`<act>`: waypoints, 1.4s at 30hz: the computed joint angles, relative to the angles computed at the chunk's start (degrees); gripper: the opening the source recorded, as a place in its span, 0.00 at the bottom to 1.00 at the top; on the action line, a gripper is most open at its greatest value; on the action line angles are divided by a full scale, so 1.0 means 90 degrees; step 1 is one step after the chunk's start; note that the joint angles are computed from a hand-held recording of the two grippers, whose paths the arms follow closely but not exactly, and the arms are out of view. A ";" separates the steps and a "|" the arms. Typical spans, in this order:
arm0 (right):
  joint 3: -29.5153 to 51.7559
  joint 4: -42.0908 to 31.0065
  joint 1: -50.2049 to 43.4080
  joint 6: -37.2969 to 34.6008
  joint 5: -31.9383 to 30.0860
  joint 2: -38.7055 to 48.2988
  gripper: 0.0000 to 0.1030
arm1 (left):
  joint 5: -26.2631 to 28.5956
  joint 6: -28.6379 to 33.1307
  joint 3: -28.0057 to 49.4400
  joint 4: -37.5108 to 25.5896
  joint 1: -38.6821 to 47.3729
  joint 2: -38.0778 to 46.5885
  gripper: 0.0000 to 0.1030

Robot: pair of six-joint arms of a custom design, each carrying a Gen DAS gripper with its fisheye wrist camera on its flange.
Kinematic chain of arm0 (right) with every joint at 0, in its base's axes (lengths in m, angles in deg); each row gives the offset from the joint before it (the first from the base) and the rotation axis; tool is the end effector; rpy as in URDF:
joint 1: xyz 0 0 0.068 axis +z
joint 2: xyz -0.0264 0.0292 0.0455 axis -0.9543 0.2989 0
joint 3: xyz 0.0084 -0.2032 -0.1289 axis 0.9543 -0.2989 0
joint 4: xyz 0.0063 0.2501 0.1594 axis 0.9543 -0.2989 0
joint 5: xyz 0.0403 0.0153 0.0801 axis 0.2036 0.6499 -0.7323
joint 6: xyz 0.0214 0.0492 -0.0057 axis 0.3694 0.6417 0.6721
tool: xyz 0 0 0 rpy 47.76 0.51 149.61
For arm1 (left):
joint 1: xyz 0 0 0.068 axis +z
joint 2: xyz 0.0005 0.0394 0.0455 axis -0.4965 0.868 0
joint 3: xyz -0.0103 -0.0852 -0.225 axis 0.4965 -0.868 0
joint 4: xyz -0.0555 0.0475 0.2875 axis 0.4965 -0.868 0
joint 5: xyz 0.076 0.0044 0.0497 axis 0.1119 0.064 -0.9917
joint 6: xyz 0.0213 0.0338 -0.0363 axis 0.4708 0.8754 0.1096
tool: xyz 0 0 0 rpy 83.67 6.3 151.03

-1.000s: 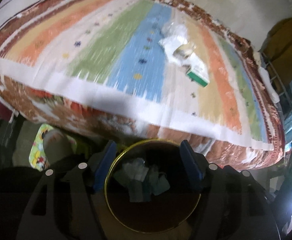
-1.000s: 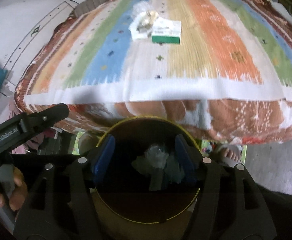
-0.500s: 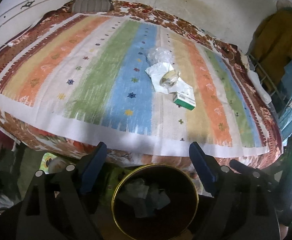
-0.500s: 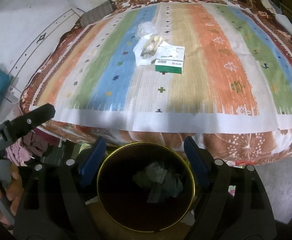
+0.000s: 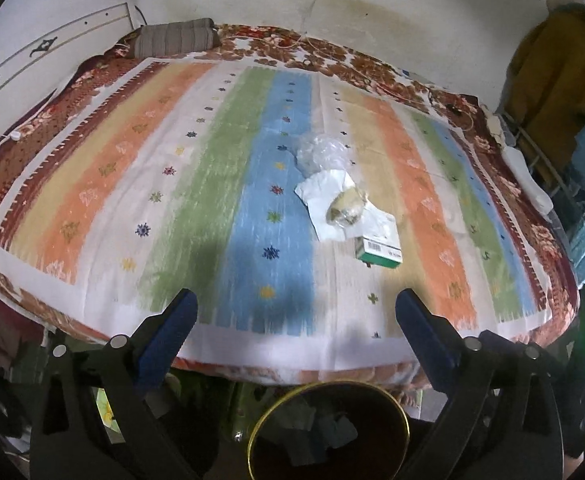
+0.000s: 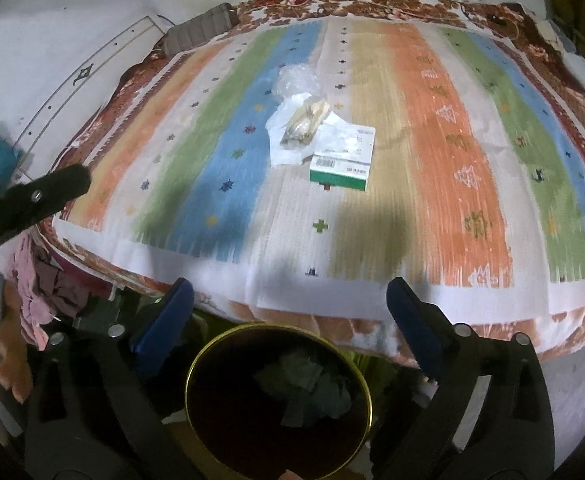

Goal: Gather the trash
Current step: 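Move both open grippers from the bin back over the sheet, then reach the right gripper to the white medicine box while the left reaches the yellow packet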

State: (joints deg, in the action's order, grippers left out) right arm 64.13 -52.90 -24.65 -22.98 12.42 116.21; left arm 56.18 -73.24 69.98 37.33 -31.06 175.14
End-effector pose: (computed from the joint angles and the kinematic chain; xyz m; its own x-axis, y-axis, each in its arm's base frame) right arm 0.2191 0.2234 0.1557 -0.8011 0.2863 -0.5256 0.1950 0.9551 0.2231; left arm 0.3880 -0.0235 0.1980 -0.7868 0.2432 -0.5673 0.4329 0.8725 -0.2264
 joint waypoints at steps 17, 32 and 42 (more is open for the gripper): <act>0.0859 0.0278 -0.1053 -0.0980 -0.0233 0.1320 0.91 | 0.0030 -0.0094 0.1905 0.0179 -0.0437 0.2056 0.94; 0.1173 0.1284 -0.1970 -0.0954 -0.0574 0.2324 0.91 | 0.0150 0.0041 0.3213 0.0140 -0.0574 0.3375 0.94; 0.2060 0.1187 -0.2390 -0.1270 -0.0745 0.3468 0.91 | -0.0232 0.0024 0.4299 -0.0115 -0.0740 0.4344 0.94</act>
